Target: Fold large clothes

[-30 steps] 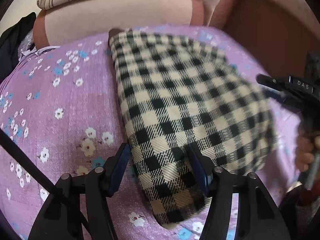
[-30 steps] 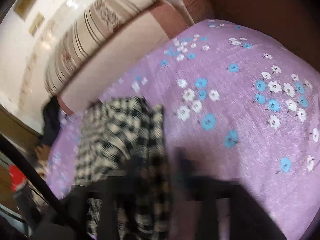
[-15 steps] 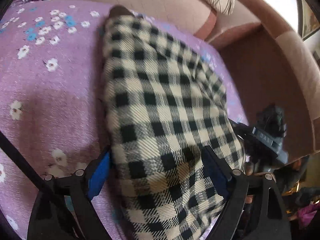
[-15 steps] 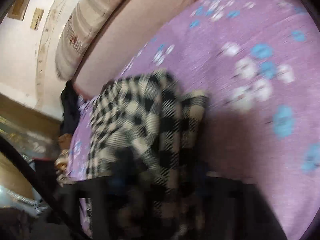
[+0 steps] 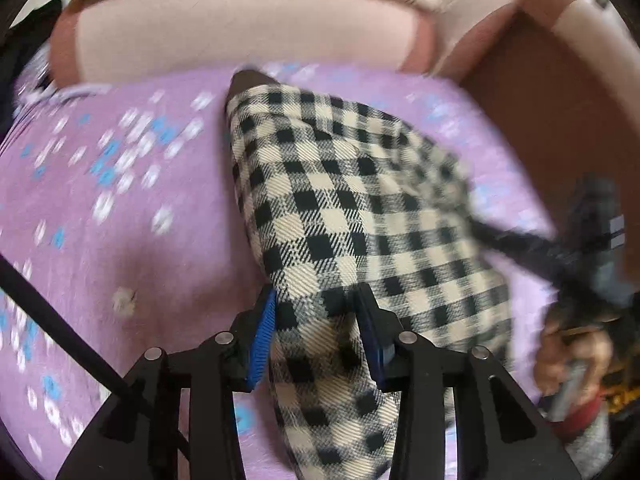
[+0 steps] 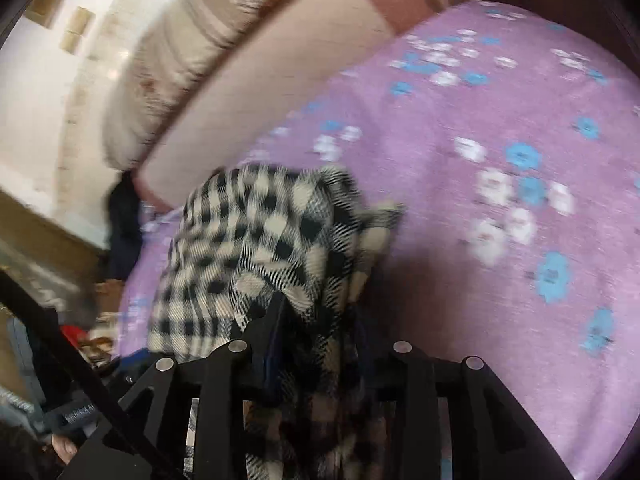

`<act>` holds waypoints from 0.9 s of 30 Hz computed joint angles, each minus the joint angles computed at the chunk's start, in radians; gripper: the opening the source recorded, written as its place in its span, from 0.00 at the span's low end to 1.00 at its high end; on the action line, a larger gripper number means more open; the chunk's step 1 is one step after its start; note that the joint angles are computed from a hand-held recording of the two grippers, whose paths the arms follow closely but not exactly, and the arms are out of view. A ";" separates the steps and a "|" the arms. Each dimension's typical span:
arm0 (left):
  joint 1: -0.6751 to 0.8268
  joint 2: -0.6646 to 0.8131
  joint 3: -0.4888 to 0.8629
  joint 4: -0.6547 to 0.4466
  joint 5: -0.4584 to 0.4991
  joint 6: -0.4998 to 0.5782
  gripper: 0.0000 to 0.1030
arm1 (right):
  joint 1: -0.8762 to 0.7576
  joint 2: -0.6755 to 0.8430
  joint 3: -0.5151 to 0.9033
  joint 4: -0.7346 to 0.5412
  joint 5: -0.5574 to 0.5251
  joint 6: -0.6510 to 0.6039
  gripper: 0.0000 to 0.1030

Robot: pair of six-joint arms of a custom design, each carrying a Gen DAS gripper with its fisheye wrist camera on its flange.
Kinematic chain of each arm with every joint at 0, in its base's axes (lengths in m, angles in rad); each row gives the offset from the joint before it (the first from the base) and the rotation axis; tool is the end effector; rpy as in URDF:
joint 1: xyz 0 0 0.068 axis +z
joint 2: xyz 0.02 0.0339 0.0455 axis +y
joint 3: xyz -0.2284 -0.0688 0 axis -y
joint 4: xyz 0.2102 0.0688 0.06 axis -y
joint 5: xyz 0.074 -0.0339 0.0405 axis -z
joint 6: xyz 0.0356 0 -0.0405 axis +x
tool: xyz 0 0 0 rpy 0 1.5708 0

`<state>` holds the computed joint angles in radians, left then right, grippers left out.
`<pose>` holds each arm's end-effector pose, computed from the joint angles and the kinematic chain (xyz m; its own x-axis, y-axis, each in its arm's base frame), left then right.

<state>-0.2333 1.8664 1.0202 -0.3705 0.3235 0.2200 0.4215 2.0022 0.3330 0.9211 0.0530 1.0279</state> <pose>0.2972 -0.0823 0.1133 -0.8193 0.4074 -0.4035 0.5177 0.8280 -0.2153 0.2151 0.0944 0.0314 -0.6401 0.6500 -0.4095 0.3387 0.7172 0.6090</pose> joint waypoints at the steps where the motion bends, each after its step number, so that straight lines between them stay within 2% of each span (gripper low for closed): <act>1: 0.013 -0.007 -0.035 0.023 0.009 0.006 0.39 | -0.002 -0.015 -0.025 0.021 0.002 0.011 0.36; 2: 0.038 -0.033 -0.105 0.069 0.045 0.010 0.43 | 0.001 -0.055 -0.060 0.028 0.016 0.013 0.36; 5: 0.108 -0.102 -0.225 0.101 0.136 0.016 0.45 | 0.073 -0.200 -0.120 -0.027 0.075 0.004 0.37; 8: 0.188 -0.157 -0.332 0.117 0.188 0.058 0.45 | 0.177 -0.234 -0.142 -0.055 0.094 0.020 0.37; 11: 0.214 -0.217 -0.433 0.145 0.179 0.105 0.45 | 0.310 -0.219 -0.094 -0.171 0.164 0.087 0.37; 14: 0.197 -0.237 -0.459 0.165 0.127 0.136 0.45 | 0.436 -0.197 -0.038 -0.293 0.261 0.163 0.37; 15: 0.186 -0.263 -0.483 0.165 0.109 0.145 0.39 | 0.462 -0.185 -0.030 -0.311 0.264 0.181 0.17; 16: 0.181 -0.264 -0.490 0.171 0.101 0.144 0.37 | 0.494 -0.169 -0.012 -0.347 0.263 0.206 0.07; 17: 0.179 -0.287 -0.505 0.161 0.089 0.143 0.33 | 0.520 -0.166 0.002 -0.393 0.278 0.234 0.07; 19: 0.192 -0.323 -0.538 0.147 0.085 0.154 0.29 | 0.575 -0.164 -0.019 -0.409 0.303 0.306 0.05; 21: 0.214 -0.368 -0.580 0.134 0.081 0.177 0.28 | 0.575 -0.163 -0.040 -0.390 0.291 0.351 0.05; 23: 0.178 -0.378 -0.593 0.153 0.060 0.140 0.27 | 0.601 -0.121 -0.090 -0.296 0.277 0.421 0.05; 27: 0.178 -0.375 -0.582 0.142 0.071 0.103 0.29 | 0.617 -0.053 -0.127 -0.172 0.263 0.469 0.06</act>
<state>-0.0554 1.4912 0.4385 -0.2282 0.3941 0.3234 1.0382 1.9489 0.2055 0.7492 0.3158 1.4965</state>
